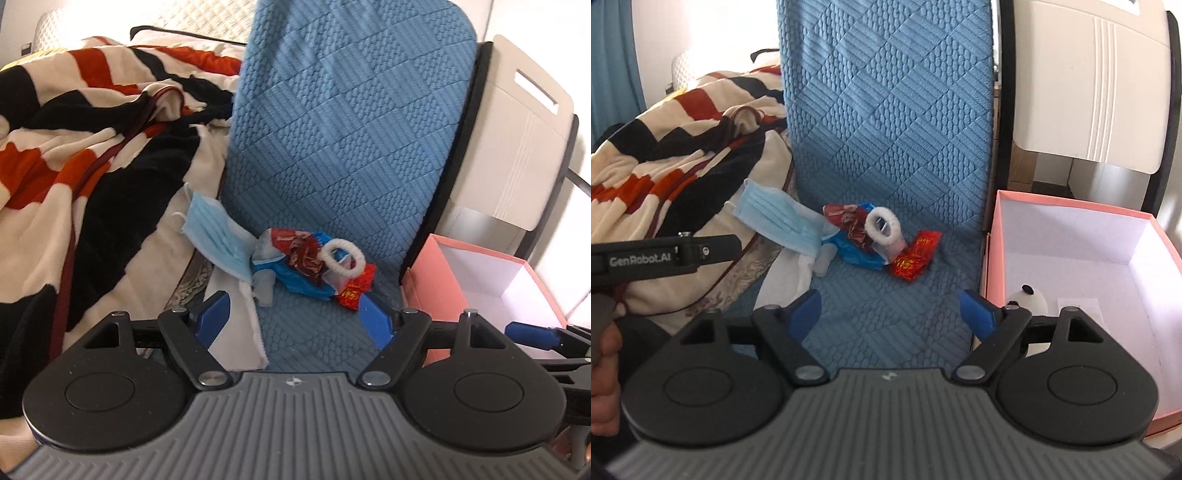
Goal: Organize soft objects
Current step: 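Move both tools back toward the remaining items on the chair seat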
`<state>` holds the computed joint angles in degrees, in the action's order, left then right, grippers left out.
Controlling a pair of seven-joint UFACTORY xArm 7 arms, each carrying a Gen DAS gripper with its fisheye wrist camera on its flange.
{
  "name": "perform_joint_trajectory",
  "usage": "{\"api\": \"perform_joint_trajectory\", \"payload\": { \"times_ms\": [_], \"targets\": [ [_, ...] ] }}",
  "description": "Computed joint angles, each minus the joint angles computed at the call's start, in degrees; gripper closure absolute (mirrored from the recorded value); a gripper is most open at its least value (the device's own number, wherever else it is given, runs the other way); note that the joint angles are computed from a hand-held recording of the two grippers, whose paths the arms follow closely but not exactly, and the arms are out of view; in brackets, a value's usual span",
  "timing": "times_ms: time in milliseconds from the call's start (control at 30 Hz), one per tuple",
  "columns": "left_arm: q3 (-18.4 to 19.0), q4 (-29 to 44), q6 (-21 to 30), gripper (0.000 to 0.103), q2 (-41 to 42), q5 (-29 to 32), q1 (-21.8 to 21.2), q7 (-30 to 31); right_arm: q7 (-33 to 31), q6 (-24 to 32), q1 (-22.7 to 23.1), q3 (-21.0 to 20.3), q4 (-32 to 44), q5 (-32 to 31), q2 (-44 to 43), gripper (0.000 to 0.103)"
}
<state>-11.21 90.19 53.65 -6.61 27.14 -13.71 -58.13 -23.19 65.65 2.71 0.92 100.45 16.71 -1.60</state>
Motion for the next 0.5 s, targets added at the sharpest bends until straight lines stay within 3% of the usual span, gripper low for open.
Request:
{"api": "perform_joint_trajectory", "payload": {
  "times_ms": [333, 500],
  "targets": [
    [0.5, -0.6, -0.1, 0.022, -0.5, -1.1, 1.0, 0.3, 0.3, 6.3, 0.5, 1.0, 11.1, -3.5, 4.4, 0.019],
    [1.1, 0.2, -0.6, 0.022, 0.8, -1.0, 1.4, 0.6, 2.9, 15.0, 1.4, 1.6, 25.6, -8.9, 11.4, 0.019]
  ]
}}
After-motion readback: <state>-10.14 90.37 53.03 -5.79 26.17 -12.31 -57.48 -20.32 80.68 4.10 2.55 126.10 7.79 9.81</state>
